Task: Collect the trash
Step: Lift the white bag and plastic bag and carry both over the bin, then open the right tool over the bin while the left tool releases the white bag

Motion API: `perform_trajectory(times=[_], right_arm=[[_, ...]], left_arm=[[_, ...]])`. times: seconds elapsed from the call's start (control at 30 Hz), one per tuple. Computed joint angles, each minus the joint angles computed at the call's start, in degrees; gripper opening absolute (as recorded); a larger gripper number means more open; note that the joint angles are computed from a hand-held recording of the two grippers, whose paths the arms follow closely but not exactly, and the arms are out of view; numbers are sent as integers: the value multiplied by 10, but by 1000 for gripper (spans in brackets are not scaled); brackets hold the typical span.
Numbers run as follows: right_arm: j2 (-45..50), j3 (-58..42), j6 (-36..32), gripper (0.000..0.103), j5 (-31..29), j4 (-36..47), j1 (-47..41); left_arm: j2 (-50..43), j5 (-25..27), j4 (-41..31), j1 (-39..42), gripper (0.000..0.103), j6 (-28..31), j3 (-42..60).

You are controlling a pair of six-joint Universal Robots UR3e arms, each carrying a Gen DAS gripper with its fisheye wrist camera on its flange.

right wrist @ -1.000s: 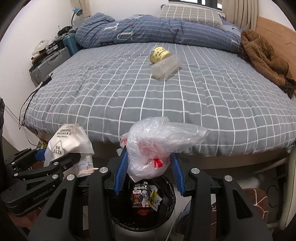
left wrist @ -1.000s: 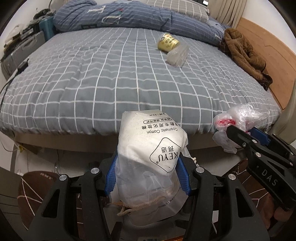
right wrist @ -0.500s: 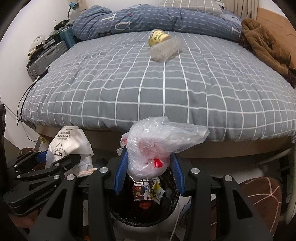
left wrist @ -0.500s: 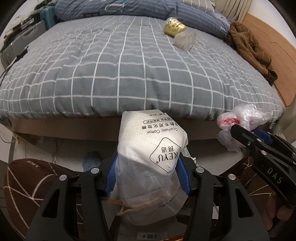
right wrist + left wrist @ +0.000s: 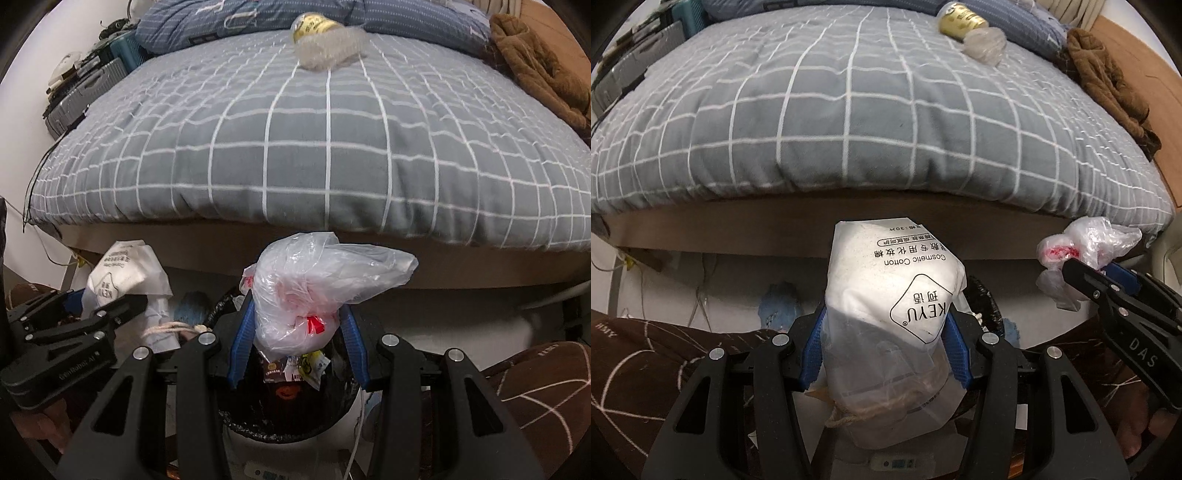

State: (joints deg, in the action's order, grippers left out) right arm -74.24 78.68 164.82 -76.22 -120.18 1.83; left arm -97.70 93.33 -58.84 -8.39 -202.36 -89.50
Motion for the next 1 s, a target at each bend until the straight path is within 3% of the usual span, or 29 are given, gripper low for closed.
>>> perform_trajectory(times=[0.53, 0.73, 0.87, 1.0], right_arm=[[39, -13, -2, 43, -9, 3, 34], [39, -12, -2, 45, -10, -5, 39], [33, -5, -2, 54, -14, -14, 36], [19, 10, -1, 69, -19, -28, 26]], left_arm=[[43, -4, 18, 34, 53, 5, -77], [25, -1, 19, 26, 53, 0, -59], [27, -2, 22, 25, 54, 4, -63], [7, -4, 21, 17, 53, 5, -41]])
